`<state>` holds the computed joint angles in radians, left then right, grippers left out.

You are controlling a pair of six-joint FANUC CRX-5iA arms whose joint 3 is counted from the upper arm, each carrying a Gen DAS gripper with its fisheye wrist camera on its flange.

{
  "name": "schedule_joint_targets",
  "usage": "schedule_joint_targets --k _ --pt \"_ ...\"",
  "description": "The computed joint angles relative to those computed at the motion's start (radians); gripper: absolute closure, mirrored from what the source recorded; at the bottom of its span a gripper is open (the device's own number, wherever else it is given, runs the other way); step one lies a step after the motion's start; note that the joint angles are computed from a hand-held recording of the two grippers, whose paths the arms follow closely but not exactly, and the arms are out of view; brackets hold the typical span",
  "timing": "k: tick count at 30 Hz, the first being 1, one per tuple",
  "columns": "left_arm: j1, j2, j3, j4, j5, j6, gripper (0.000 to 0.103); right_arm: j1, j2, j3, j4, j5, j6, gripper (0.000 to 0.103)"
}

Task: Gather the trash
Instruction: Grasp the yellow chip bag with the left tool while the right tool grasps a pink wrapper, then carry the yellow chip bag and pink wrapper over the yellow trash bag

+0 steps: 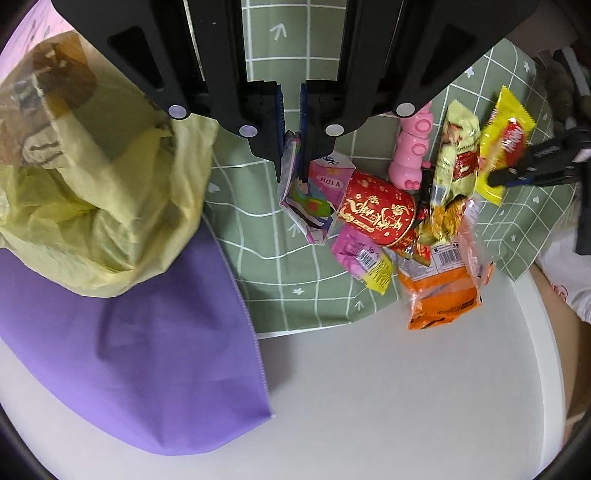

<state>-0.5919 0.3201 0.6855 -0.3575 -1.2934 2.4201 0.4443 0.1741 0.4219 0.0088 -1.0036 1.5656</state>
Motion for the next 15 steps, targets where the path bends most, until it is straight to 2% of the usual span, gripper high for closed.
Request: schedule_joint_targets --k 7,10,15 --pt "-0.084 0.027 0.178 -0.209 -0.019 -0.031 0.091 -0.009 -0.024 0.022 0.010 0.031 -0.005 0.095" --pt "-0.060 0.072 0.271 -0.202 0.005 -0.101 0.090 -0.009 -0.026 0.037 0.030 0.049 -0.027 0.095" --pt "-0.011 0.143 0.397 -0.137 0.072 -0.201 0.091 0.008 -0.041 0.025 0.136 0.105 -0.116 0.095"
